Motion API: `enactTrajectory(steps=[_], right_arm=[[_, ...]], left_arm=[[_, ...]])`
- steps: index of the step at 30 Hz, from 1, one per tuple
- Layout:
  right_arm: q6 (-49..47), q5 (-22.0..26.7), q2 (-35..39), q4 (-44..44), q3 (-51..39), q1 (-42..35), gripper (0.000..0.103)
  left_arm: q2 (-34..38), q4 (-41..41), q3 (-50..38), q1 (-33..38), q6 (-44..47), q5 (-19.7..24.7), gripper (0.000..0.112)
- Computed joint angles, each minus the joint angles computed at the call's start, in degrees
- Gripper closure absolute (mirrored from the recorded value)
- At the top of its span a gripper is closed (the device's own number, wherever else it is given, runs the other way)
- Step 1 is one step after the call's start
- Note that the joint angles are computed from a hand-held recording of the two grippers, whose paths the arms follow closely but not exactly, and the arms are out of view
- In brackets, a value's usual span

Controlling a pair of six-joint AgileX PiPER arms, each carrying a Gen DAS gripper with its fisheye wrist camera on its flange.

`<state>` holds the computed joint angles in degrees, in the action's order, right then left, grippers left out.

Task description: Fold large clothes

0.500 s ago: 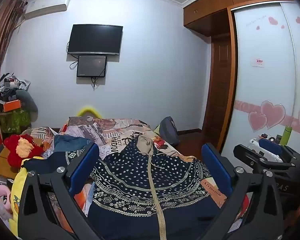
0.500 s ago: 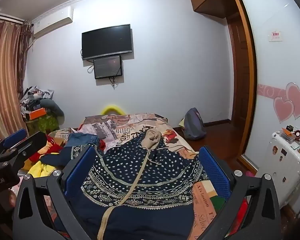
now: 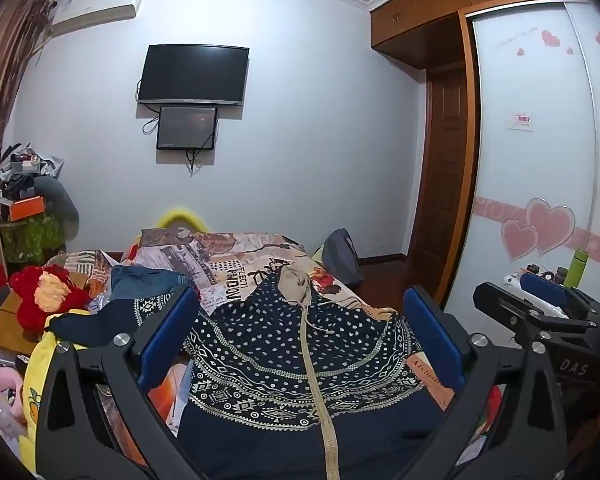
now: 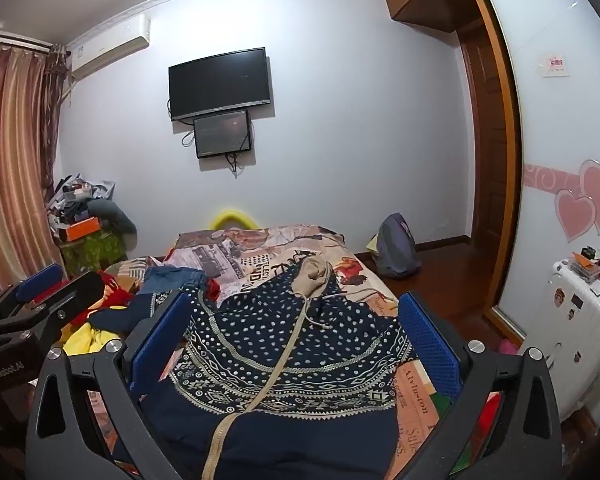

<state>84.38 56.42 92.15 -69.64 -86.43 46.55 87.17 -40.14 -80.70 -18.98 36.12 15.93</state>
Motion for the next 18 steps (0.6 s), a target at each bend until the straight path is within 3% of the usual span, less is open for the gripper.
enactTrajectory(steps=[8,18], right_arm=[[-1.36,-0.59,0.78,1.03,-0.99,-0.49,0.000],[-1.96,-0.72,1.22,1.71,-1.65,-0.72,0.000]], left_arm=[[1.04,2.26,-1.77,0.53,-2.84,1.00,0.009],[1.90,-2.70,-1.73,1.59,1.03,1.52,0.009]])
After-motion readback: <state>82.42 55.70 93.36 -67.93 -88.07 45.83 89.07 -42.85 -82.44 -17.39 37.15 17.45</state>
